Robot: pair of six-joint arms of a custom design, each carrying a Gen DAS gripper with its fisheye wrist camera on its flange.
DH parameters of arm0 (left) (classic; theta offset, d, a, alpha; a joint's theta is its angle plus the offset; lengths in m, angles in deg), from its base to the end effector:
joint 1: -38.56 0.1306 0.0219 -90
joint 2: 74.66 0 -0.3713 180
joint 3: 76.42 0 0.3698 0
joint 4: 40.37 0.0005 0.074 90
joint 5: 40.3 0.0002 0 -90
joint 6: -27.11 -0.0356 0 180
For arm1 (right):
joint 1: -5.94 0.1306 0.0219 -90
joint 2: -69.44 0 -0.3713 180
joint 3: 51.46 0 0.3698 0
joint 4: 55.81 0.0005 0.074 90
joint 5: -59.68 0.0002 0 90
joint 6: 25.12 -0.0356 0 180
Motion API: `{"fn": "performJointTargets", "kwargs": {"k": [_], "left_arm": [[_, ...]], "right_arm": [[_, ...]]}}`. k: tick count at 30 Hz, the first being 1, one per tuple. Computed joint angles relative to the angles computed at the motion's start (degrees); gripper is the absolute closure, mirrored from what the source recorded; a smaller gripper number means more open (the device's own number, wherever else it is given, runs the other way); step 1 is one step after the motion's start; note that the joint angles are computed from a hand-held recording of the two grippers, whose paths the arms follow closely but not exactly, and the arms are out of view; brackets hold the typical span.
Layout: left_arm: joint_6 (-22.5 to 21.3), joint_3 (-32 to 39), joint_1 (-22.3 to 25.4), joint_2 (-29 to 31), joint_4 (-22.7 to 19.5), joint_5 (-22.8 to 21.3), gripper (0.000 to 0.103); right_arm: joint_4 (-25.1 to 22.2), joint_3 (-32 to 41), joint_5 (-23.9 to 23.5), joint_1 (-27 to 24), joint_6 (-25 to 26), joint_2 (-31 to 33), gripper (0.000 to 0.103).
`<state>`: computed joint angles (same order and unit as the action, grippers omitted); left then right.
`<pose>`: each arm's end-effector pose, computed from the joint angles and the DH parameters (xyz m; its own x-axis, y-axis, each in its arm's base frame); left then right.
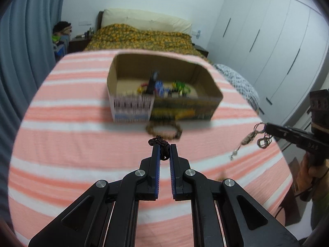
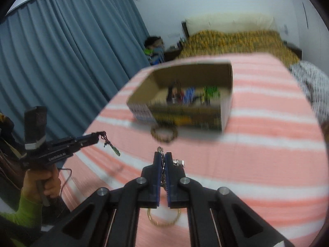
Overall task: Organize jewelry
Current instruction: 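Carry the pendant and keychain charms into the cardboard box and open both tools, then withdraw both tools from the box toward the bangle and bead bracelet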
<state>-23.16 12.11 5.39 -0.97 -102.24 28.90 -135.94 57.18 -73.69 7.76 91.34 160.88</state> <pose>0.2980 -0.1803 0.5030 -0.6685 -0.2769 -0.6903 -0.1539 0.9595 -0.2358 0.4288 0.0376 0.5221 -0.6473 -0.3446 -0.6799 -0.6969 0.6290 0.3447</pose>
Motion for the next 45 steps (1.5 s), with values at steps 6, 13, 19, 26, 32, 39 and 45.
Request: {"fn": "performJointTargets", "kwargs": {"k": [6, 13, 19, 26, 32, 39, 45], "left_arm": [[-6.4, 9.3, 6.9, 5.1, -0.8, 2.2, 0.096], [-10.7, 16.8, 13.3, 12.9, -0.7, 6.4, 0.096], [-12.2, 19.3, 15.4, 18.0, -1.3, 7.6, 0.096], [-12.1, 19.3, 15.6, 21.1, -0.8, 6.7, 0.096], [-12.5, 19.8, 15.1, 22.9, -1.2, 5.1, 0.096], [-11.2, 20.0, 14.4, 23.8, -2.3, 1.6, 0.04], [-10.2, 14.4, 11.8, 18.0, 0.4, -1.8, 0.016]], "right_arm": [[2.8, 13.0, 0.4, 3.0, -5.4, 6.0, 0.099], [3.8, 28.6, 5.4, 7.4, -9.9, 16.4, 0.099], [-1.7, 38.4, 8.2, 8.9, -10.3, 24.7, 0.099], [-2.4, 36.8, 11.8, 9.8, -9.2, 27.4, 0.099], [-0.9, 34.8, 14.3, 10.1, -9.2, 28.1, 0.099], [1.9, 31.3, 17.7, 10.6, -9.3, 26.4, 0.048], [8.7, 22.3, 17.5, 9.5, -10.0, 19.4, 0.045]]}}
